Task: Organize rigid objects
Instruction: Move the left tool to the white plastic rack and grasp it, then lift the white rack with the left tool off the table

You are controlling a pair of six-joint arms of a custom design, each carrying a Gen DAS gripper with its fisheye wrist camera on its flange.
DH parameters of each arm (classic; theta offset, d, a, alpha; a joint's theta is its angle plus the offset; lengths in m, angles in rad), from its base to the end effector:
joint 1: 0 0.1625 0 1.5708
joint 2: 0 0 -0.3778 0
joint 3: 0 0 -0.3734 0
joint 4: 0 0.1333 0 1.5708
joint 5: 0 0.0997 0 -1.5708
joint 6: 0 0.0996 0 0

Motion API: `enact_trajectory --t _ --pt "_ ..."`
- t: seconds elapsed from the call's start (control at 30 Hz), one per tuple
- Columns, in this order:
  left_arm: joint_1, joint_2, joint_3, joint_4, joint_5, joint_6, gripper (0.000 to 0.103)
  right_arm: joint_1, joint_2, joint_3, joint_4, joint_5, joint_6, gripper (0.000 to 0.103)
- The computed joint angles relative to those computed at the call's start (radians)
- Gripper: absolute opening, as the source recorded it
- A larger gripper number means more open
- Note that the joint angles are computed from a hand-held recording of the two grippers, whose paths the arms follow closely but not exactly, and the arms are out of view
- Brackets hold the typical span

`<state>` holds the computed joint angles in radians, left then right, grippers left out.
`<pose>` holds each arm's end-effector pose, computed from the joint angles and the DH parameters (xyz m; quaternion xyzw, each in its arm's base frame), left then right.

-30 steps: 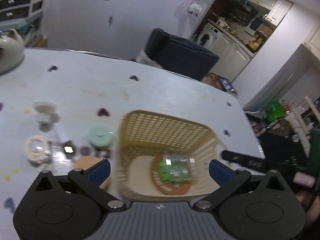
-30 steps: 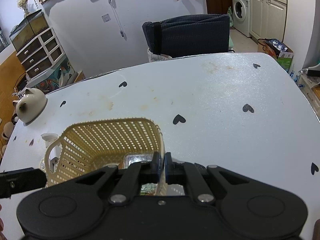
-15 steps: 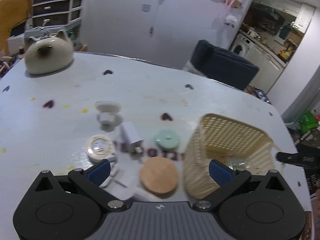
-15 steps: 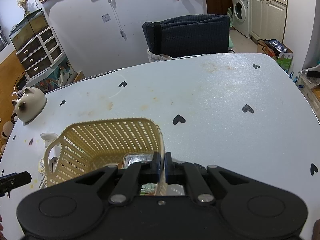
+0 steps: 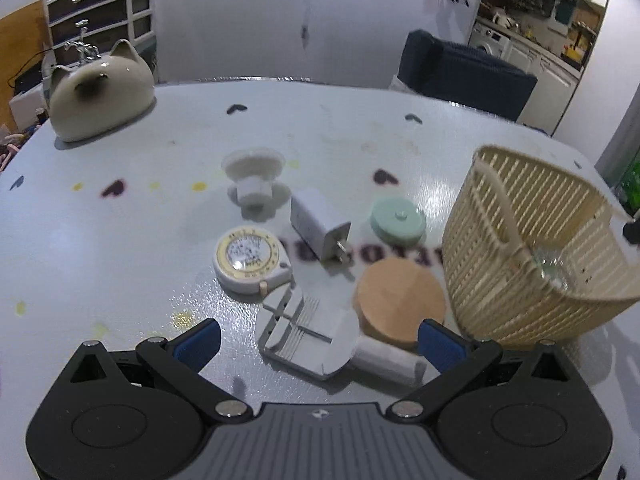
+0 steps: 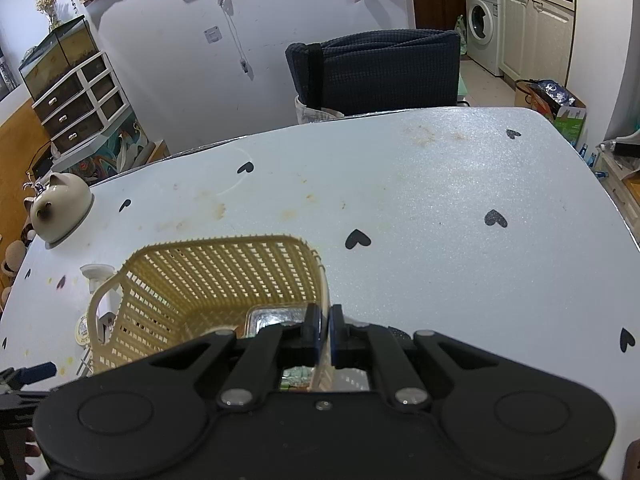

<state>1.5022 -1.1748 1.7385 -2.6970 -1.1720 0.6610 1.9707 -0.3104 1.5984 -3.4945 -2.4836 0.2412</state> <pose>0.1308 -0.6050 0.2871 0.2846 0.8993 -0.2047 0.2614 0.2761 -0.5133 -0.0705 -0.0697 -0.8609 0.3982 0.3089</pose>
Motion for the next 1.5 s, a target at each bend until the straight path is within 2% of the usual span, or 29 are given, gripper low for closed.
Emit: enact_trajectory --t 0.13,0.23,0.47,0.57,0.93,1.13,1.5 --pt "0.029 0.021 -0.039 0.042 -0.057 -0.001 0.103 0.000 0.001 -0.001 0.001 -0.001 0.000 0.005" --pt "0.036 0.041 -0.061 0.038 -0.063 -0.013 0.101 0.000 0.001 -0.001 0.001 0.000 0.001 0.005" --pt "0.038 0.062 -0.097 0.087 -0.058 -0.031 0.073 0.000 0.000 0.000 0.005 0.000 0.005 0.005" --pt "0.042 0.055 -0.087 0.093 -0.061 -0.032 0.067 0.000 0.001 0.000 0.004 0.000 0.006 0.005" --pt "0.041 -0.027 0.013 0.127 -0.068 -0.009 0.067 0.000 0.003 -0.002 0.005 -0.002 0.005 0.005" --pt "0.029 -0.058 0.074 0.104 -0.066 0.008 0.067 0.001 0.002 -0.001 0.009 -0.003 0.008 0.005" --pt "0.025 -0.058 0.070 0.113 -0.065 -0.026 0.067 0.002 0.000 -0.005 0.019 -0.007 0.007 0.005"
